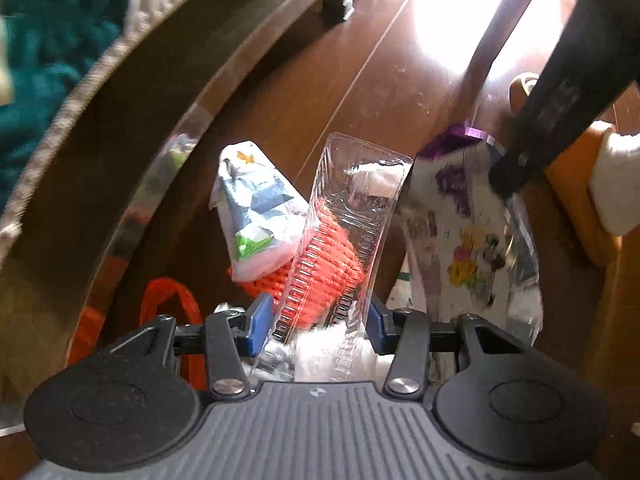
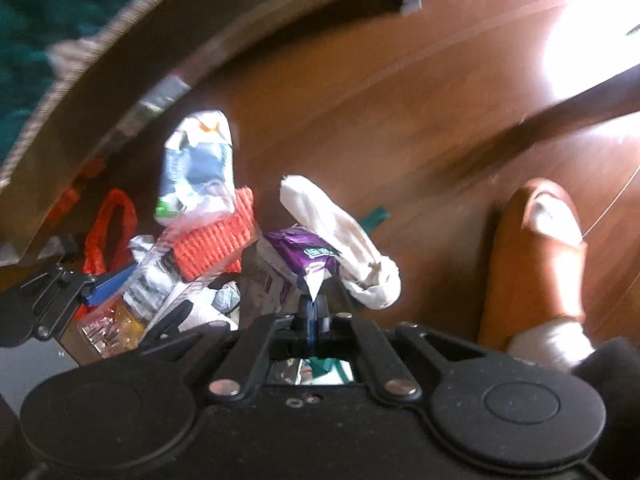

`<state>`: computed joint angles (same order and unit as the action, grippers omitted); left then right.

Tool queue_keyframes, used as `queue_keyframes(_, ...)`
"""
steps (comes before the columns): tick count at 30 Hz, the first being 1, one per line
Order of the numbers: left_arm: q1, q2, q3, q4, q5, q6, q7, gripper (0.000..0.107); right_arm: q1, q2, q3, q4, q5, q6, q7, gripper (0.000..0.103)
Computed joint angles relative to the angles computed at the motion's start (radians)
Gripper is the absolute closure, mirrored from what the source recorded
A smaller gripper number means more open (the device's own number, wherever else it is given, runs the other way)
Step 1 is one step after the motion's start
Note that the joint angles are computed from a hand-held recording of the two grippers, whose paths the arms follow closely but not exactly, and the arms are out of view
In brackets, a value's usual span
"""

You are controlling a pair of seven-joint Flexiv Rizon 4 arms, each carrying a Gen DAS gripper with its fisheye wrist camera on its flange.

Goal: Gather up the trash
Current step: 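Grasp the clear plastic package with the left tool while the right tool grasps the purple wrapper, then carry both held items up and over to the dark green bin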

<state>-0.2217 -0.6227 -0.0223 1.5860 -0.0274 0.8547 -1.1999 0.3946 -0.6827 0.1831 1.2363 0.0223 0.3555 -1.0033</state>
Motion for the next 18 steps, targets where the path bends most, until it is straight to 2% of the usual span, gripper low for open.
queue_keyframes(6,-0.029,0.095,0.030,0.003,0.052,-0.056,-0.073,0.060,0.012,0.118,-0.003,0.060,-0.067,0.028,-0.080,0.103)
queue_keyframes(10,-0.048,0.167,0.042,-0.002,0.100,-0.104,-0.134,0.060,0.014,0.213,-0.013,0.138,-0.115,0.103,-0.092,0.103)
queue_keyframes(18,-0.068,0.308,0.041,-0.069,0.183,-0.211,-0.354,0.060,-0.030,0.404,-0.008,0.233,-0.141,0.277,-0.149,0.103)
